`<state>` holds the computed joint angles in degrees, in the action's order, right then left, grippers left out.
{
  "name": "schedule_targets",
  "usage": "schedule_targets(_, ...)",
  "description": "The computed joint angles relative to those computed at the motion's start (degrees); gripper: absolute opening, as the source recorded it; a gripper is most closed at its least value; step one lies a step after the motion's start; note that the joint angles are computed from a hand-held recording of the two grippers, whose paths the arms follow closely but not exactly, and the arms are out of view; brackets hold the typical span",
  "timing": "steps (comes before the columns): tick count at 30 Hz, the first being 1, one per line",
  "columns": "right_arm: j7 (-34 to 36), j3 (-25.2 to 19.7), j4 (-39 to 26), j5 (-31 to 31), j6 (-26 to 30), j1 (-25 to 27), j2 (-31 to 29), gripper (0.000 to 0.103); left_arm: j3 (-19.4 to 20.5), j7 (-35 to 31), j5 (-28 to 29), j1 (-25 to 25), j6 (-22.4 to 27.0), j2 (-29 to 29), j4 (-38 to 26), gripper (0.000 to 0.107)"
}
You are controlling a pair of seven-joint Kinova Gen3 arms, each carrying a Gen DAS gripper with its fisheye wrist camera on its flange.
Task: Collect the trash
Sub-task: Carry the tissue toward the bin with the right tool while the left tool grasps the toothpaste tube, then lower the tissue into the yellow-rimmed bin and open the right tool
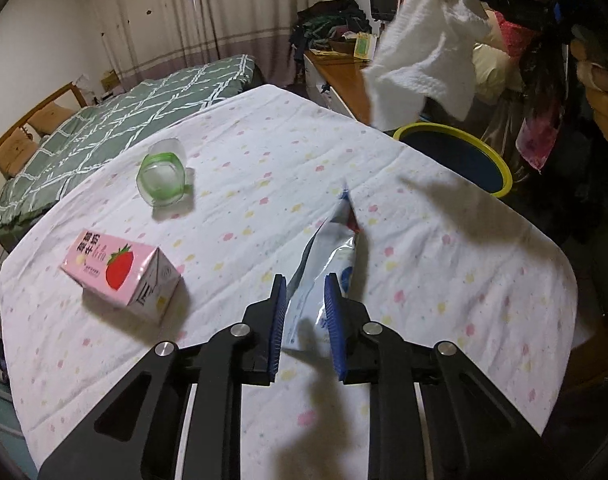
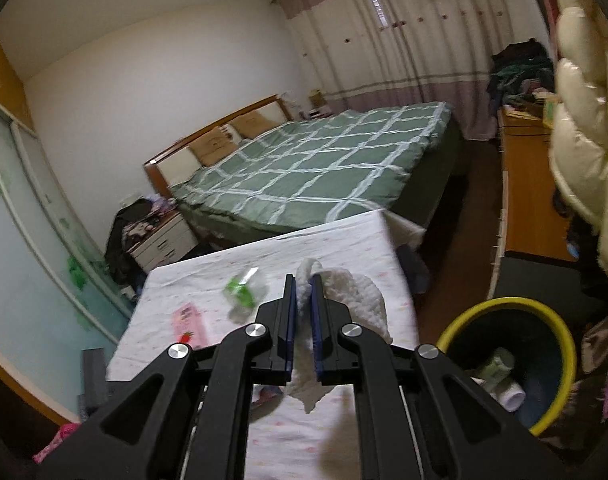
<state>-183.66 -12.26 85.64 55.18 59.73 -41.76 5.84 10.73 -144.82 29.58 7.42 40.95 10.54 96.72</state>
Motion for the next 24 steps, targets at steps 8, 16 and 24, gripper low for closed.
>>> schedule_targets(8,-3.8,-1.3,5.4,-1.2,7.6,1.9,-3.4,0.007,-0.2,3.0,-2.4,1.7,0.1,-0.1,-0.2,0.02)
schedule_targets(16,-6.9,-2.0,11.9,-4.7,9.2,6.1,-5.5,0.007,0.2,6.8,-5.6,3.4,0.6,0.7,-1.5,0.04)
schedule_targets(24,-6.9,-0.9,15.5,-9.2,9.6,9.5,-4.8,0.024,0.8,7.0,-7.2,4.7,-1.7,-0.3,-0.8,0.063)
